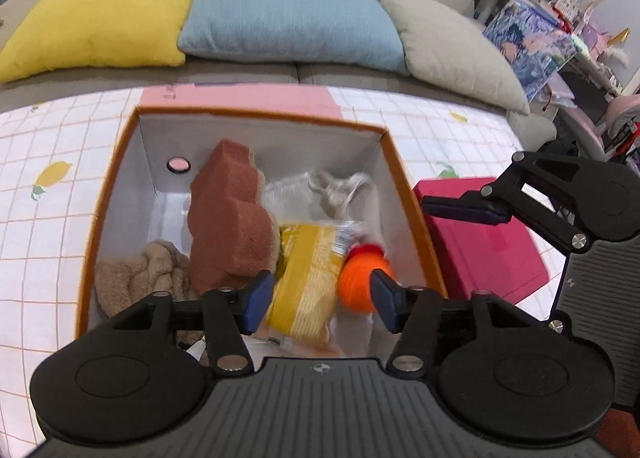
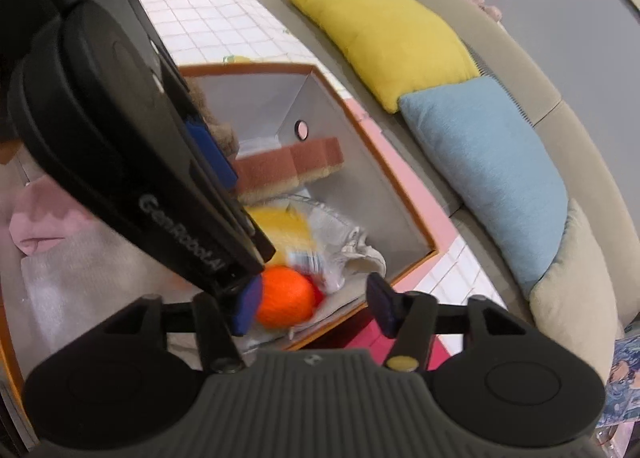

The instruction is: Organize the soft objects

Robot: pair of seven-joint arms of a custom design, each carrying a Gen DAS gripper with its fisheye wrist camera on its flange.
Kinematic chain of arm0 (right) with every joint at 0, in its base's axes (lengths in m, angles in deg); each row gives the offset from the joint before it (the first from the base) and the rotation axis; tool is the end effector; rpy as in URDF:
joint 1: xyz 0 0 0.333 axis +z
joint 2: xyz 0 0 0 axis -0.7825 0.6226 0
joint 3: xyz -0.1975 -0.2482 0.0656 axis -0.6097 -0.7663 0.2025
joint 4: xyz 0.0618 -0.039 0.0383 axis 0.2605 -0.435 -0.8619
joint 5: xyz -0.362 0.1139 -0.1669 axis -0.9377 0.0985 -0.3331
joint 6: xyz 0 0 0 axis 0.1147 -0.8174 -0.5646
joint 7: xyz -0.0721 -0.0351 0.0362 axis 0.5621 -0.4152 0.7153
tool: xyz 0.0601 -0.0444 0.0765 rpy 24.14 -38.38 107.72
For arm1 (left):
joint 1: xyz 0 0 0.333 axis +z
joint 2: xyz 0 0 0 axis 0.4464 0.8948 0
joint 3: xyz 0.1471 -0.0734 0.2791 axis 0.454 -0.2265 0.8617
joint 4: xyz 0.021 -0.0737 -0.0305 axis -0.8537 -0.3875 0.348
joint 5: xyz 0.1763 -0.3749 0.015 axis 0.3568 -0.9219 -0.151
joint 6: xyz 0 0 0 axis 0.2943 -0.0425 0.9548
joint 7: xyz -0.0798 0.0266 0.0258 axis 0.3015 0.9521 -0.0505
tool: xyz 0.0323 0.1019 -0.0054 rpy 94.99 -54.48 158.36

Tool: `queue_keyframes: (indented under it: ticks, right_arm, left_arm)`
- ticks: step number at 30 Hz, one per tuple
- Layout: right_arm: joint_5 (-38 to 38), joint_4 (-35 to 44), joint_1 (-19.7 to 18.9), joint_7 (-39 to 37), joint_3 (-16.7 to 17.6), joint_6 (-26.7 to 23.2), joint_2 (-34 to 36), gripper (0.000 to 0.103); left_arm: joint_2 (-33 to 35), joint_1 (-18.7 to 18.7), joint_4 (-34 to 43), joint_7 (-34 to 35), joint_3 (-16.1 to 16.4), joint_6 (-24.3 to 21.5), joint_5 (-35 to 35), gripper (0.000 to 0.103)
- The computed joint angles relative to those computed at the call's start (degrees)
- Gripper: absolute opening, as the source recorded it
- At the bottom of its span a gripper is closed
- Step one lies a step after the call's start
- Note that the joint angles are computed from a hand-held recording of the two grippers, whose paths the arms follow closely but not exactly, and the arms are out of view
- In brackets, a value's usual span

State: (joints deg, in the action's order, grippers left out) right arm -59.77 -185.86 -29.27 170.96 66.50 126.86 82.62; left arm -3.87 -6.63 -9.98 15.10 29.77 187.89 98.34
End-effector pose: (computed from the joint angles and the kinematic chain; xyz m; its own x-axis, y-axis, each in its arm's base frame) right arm 0.5364 0.3033 0.4440 0.6574 -0.6327 0.4093 -0.4154 -0.7575 -0.5037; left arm 0.5405 -0.5304 0.4753 -0.3271 -0.9101 0.2545 -0.8337 0.1512 -0.5311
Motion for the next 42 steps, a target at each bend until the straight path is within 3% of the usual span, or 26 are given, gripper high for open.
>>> queue_keyframes:
  ticks: [7, 11, 15, 18, 22, 24, 31, 34, 38, 42]
  right_arm:
    - [-4.37, -2.18, -0.70, 4.35, 0.06, 1.27, -3.91, 0.058]
    - [-5.34, -4.79, -2.45, 8.82, 0.96, 2.99, -8.11, 0.059]
    - [-5.26, -9.32, -5.75, 16.03, 2.90, 7.05, -14.25, 0.080]
    - [-8.13, -13.06, -11.45, 24.39, 7.15, 9.81, -19.64, 0.091]
    - [-2.75, -19.26, -12.97, 26.95, 7.83, 10.73, -27.27, 0.092]
    - [-0.40, -22.73, -15.57, 30.49, 9.99, 11.11, -31.76, 0.098]
    - [6.78, -32.88, -26.67, 46.63, 22.79, 9.70, -47.24, 0.098]
    - [9.31, -35.39, -25.02, 51.66, 24.74, 4.85, -51.79, 0.098]
    - [9.65, -37.48, -21.00, 54.99, 23.60, -0.63, -54.65, 0.098]
    - [8.22, -38.18, -17.47, 54.76, 21.41, -3.64, -54.82, 0.100]
  left_arm:
    - [-4.51, -2.12, -3.68, -5.49, 1.99, 3.77, 5.68, 0.068]
    - [-7.95, -5.89, -6.30, -15.91, 5.81, 6.88, 18.27, 0.068]
    - [-10.80, -8.69, -7.18, -25.81, 7.55, 6.90, 32.84, 0.068]
    - [-12.76, -9.93, -7.92, -33.62, 7.65, 7.25, 42.84, 0.073]
    - [-14.03, -10.99, -7.58, -44.03, 6.42, 4.64, 53.49, 0.079]
    - [-14.45, -10.97, -7.65, -47.79, 5.25, 3.45, 56.97, 0.079]
    - [-16.04, -10.41, -9.90, -57.96, -0.19, -3.71, 63.62, 0.079]
    - [-16.64, -11.67, -12.06, -69.54, -2.62, -12.89, 69.14, 0.086]
    - [-15.64, -11.45, -12.03, -65.20, -5.50, -19.46, 64.33, 0.089]
    - [-13.83, -13.51, -10.15, -60.62, -6.56, -28.40, 59.45, 0.089]
